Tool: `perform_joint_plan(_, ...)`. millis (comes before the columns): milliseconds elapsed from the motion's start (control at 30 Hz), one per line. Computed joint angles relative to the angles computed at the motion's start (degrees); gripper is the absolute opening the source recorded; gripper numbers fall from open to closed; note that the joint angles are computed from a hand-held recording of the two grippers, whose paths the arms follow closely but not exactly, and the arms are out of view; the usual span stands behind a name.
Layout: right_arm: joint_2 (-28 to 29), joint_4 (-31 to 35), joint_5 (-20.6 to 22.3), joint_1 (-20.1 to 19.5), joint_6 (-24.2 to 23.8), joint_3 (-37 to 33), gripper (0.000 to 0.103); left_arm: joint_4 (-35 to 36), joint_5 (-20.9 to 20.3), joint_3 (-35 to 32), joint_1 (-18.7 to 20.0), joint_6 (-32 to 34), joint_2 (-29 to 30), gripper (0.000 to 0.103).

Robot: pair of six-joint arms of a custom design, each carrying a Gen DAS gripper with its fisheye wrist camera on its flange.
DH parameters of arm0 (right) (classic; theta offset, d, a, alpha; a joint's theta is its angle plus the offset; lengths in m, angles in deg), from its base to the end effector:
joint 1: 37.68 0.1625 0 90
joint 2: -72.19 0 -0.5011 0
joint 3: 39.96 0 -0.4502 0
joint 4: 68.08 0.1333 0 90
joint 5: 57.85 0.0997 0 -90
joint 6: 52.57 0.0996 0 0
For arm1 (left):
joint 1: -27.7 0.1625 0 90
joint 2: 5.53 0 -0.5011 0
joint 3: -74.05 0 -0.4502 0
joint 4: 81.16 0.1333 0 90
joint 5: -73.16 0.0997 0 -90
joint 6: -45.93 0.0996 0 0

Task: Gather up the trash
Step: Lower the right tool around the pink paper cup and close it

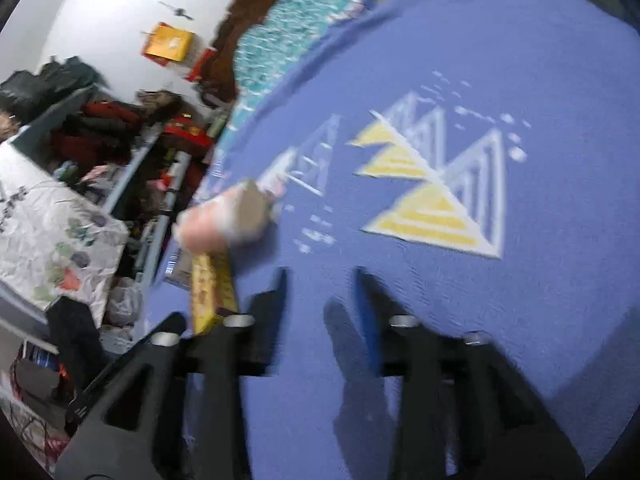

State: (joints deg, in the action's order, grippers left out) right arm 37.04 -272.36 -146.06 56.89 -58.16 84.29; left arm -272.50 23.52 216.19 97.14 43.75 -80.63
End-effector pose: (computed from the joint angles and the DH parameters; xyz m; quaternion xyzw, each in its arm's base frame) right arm 0.1798 -0.5368 -0.0468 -0.0898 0.9717 -0.2181 0.0133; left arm 0.0343 -0.4717 0.2257 0.0428 0.9016 -0.3363 0.2686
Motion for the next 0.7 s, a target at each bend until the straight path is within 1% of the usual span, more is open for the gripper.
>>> perform_joint_plan(33,0.18,-1.19,-0.43,0.29,-1.13,0.14,0.074,0.25,0.21,-0.49,-0.22,0.13,0.69,0.091)
perform_joint_plan(67,0.74,-2.42,-1.38,1.02,-1.93,-0.06,0.077,0.54,0.74,-1.12,-0.62,-0.02,1.69,0.094)
perform_joint_plan(100,1.41,-3.16,-2.68,1.65,-3.18,-0.44,0.077,0.58,1.19,-1.48,-0.77,-0.04,2.23,0.094)
perform_joint_plan(167,1.63,-3.1,-3.55,2.0,-4.22,-0.76,0.077,1.03,2.84,-2.42,-1.0,-0.41,3.86,0.094)
perform_joint_plan(300,1.38,-3.32,-2.32,1.35,-4.17,-0.55,0.076,1.99,4.52,-3.9,0.31,-1.64,6.07,0.094)
perform_joint_plan(333,1.46,-3.36,-2.51,1.52,-4.05,-0.65,0.076,-0.12,4.99,-3.64,0.25,-0.46,6.7,0.093)
perform_joint_plan(367,1.5,-3.42,-2.69,1.6,-4.07,-0.67,0.077,-0.48,5.07,-3.51,0.21,-0.27,6.75,0.089)
perform_joint_plan(400,1.61,-3.6,-2.97,1.75,-4.02,-0.67,0.077,-0.92,5.51,-3.29,0.08,0.15,6.69,0.081)
perform_joint_plan(500,1.72,-4.2,-2.97,1.61,-3.93,-0.49,0.077,-1.33,4.28,-2.04,-0.22,1.36,5.86,0.073)
perform_joint_plan(600,1.69,-5.12,-3.08,1.51,-3.52,-0.09,0.077,-2.7,3.67,0.48,-1.11,2.8,4.79,0.069)
perform_joint_plan(700,1.68,-5.7,-3.11,1.53,-3.16,0.16,0.077,-3.22,3.34,2.82,-2.04,2.74,3.76,0.067)
